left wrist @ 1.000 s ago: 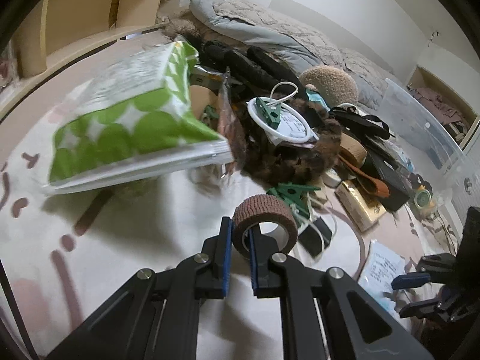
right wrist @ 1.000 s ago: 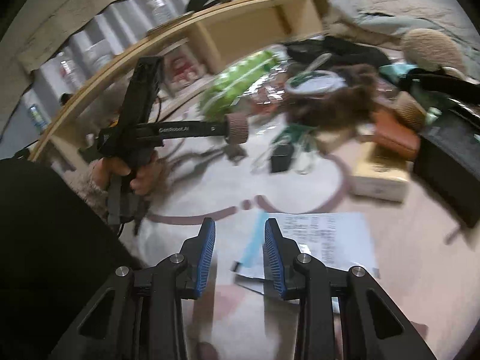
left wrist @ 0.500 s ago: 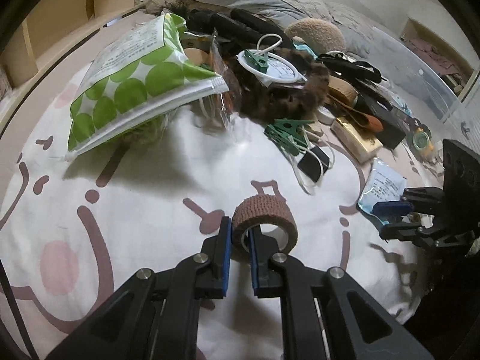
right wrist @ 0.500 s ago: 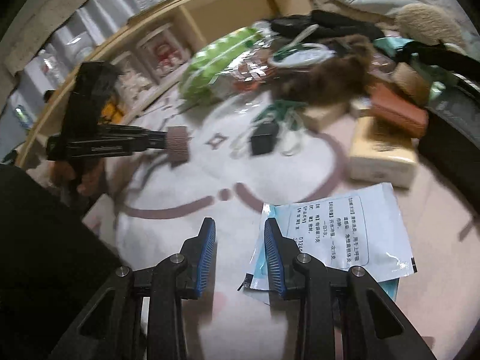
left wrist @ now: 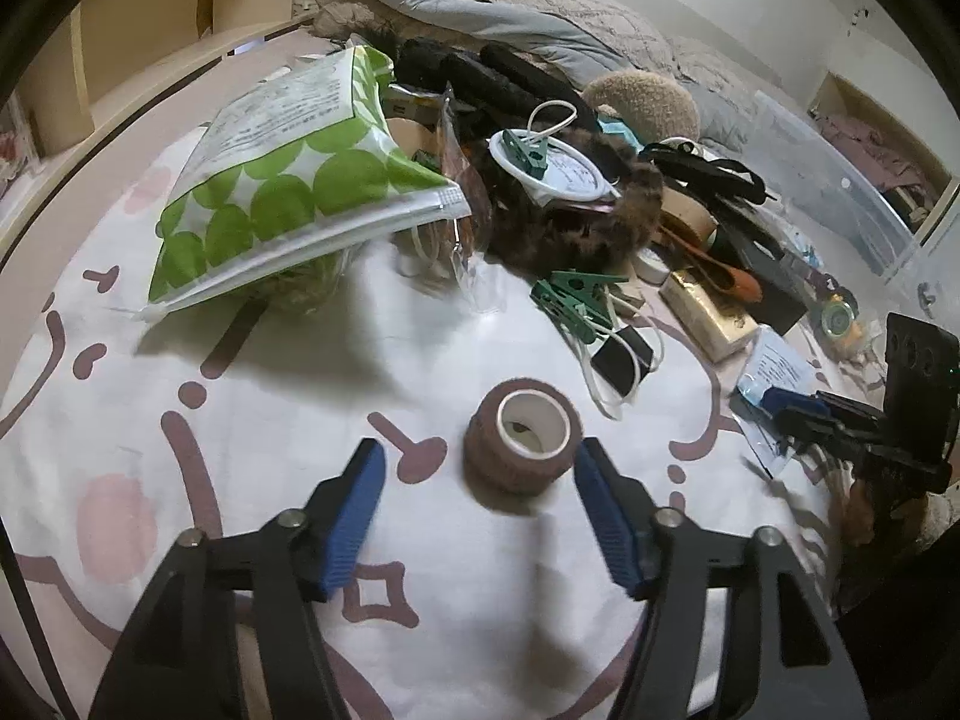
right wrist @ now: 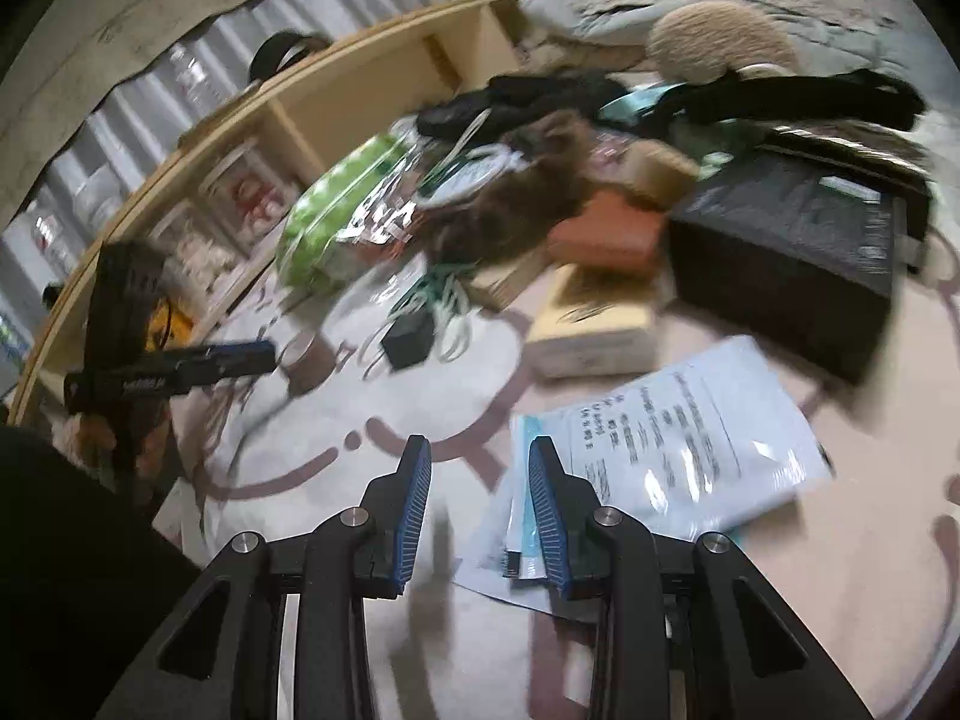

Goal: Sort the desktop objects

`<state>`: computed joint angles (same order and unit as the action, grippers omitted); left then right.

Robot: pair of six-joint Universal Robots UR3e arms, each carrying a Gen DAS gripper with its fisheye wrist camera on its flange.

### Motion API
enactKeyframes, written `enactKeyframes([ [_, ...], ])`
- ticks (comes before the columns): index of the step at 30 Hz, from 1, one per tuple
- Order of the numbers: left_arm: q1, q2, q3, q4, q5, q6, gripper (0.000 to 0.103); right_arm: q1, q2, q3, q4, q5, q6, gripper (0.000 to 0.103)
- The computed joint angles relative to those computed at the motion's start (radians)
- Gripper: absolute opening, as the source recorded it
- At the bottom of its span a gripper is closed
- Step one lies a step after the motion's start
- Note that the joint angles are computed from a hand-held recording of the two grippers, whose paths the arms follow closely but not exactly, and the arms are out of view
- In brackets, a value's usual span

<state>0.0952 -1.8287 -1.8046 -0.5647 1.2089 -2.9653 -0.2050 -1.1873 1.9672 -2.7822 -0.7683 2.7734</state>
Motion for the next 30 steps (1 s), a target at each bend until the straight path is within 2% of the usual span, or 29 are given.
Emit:
enactKeyframes([
  [3, -0.002, 0.013, -0.019, 0.011, -0.01, 0.009, 0.074, -0.06, -0.039, 0.069, -0.094, 0.02, 0.062, 0.033],
  [7, -0.027, -0.003, -0.019, 0.042, 0.009, 0.011, 0.08, -0.13, -0.075, 0.142, -0.243, -0.051, 0.198, 0.033],
  [10, -0.046, -0.033, -0.001, 0.041, 0.018, 0.011, 0.08, -0.154, -0.059, 0.127, -0.248, -0.112, 0.271, 0.033],
  [13, -0.074, -0.073, 0.014, 0.076, 0.052, 0.003, 0.08, -0.155, -0.026, 0.093, -0.22, -0.1, 0.296, 0.033],
  [20, -0.102, -0.14, 0.005, 0.226, 0.102, -0.034, 0.08, -0.067, -0.039, 0.028, -0.15, -0.103, 0.176, 0.033],
  [30, -0.11, -0.218, -0.027, 0.424, 0.114, -0.079, 0.08, 0.066, 0.025, -0.13, 0.135, -0.082, -0.037, 0.033],
])
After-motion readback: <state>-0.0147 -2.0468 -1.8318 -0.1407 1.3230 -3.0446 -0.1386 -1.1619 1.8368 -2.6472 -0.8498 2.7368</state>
